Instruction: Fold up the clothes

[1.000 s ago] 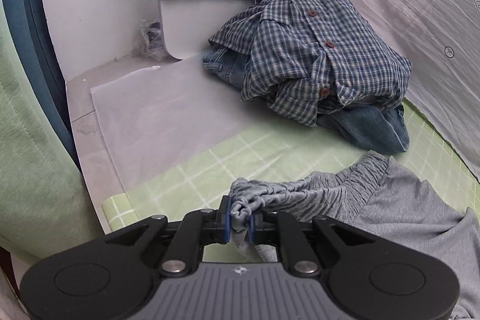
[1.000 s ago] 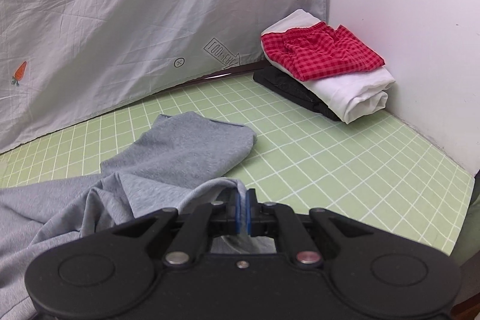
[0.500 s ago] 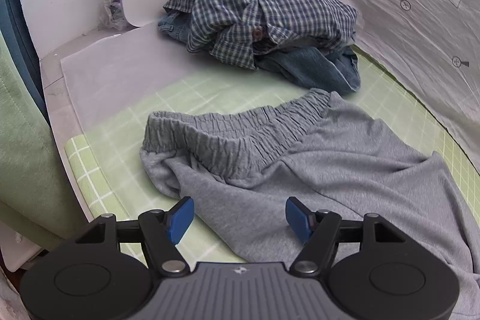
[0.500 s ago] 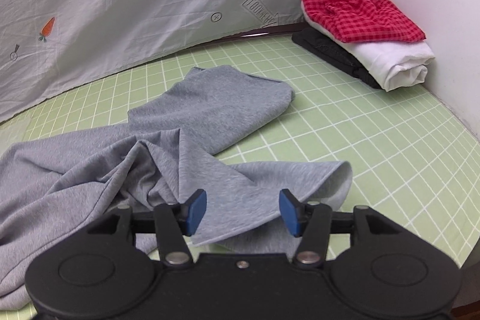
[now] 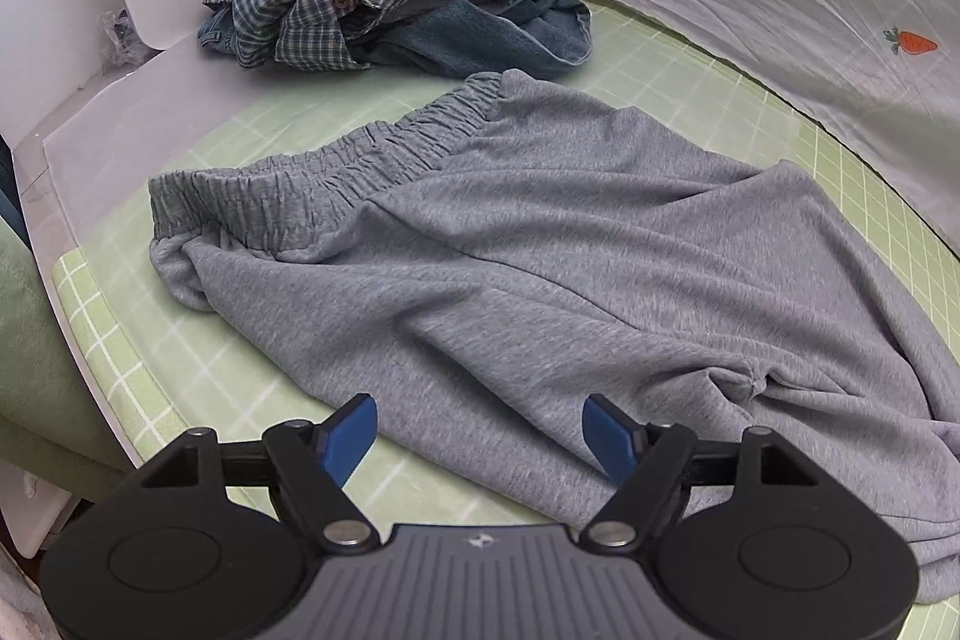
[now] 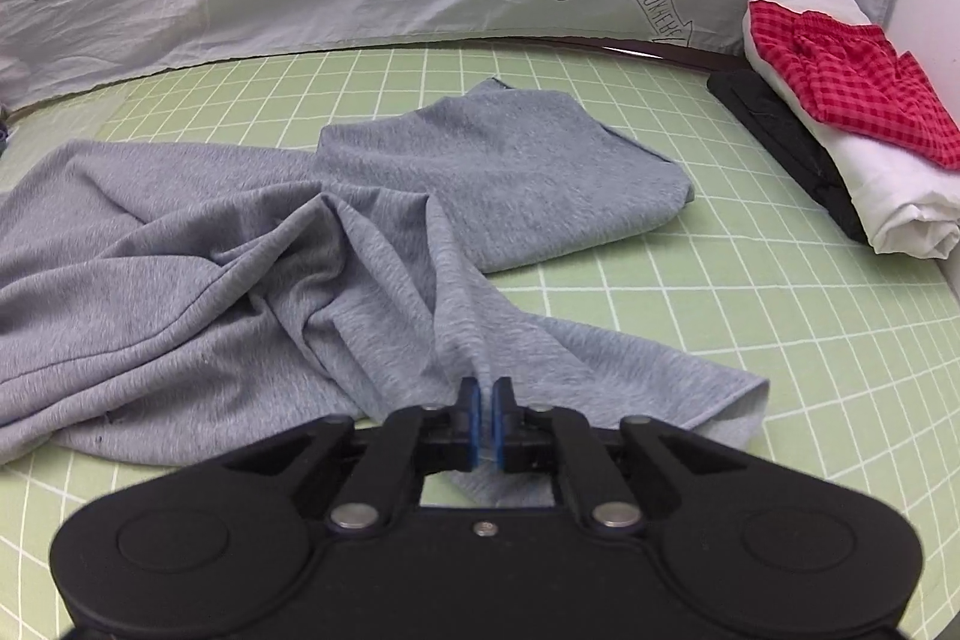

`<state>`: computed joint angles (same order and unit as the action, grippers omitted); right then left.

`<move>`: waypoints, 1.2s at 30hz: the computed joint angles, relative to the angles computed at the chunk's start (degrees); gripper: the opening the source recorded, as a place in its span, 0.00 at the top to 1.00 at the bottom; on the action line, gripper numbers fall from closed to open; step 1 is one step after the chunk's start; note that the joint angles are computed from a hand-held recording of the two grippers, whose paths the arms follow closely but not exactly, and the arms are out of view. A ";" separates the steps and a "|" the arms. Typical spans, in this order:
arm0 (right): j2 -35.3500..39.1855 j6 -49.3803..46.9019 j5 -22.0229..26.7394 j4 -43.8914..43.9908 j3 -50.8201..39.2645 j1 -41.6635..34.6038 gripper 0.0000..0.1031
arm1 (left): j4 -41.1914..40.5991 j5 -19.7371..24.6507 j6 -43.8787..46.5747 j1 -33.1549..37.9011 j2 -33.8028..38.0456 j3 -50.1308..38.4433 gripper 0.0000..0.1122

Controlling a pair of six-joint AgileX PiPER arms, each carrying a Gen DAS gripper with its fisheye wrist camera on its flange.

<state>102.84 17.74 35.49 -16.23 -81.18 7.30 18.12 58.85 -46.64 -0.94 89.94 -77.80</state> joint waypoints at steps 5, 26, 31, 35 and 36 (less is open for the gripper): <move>3.69 -8.81 0.13 6.18 -8.54 -6.21 0.97 | 0.80 1.35 -2.96 -3.20 1.86 -1.58 0.32; -1.76 12.18 -3.97 8.03 5.55 -7.15 0.39 | 5.64 7.16 -0.90 -13.24 4.43 -5.12 0.30; -4.23 14.55 -4.77 9.88 9.48 -6.63 0.38 | 5.55 6.77 3.08 -14.46 3.55 -4.68 0.30; -4.04 14.64 -6.59 14.98 11.35 -8.46 0.38 | 5.04 7.10 4.74 -14.52 2.75 -4.34 0.30; -3.76 16.07 -7.22 13.62 11.49 -8.29 0.38 | 4.90 7.22 5.06 -14.50 2.54 -4.25 0.30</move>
<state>99.09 33.81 28.27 -2.61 -69.69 -0.99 23.01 66.06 -41.58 -15.43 92.49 -82.05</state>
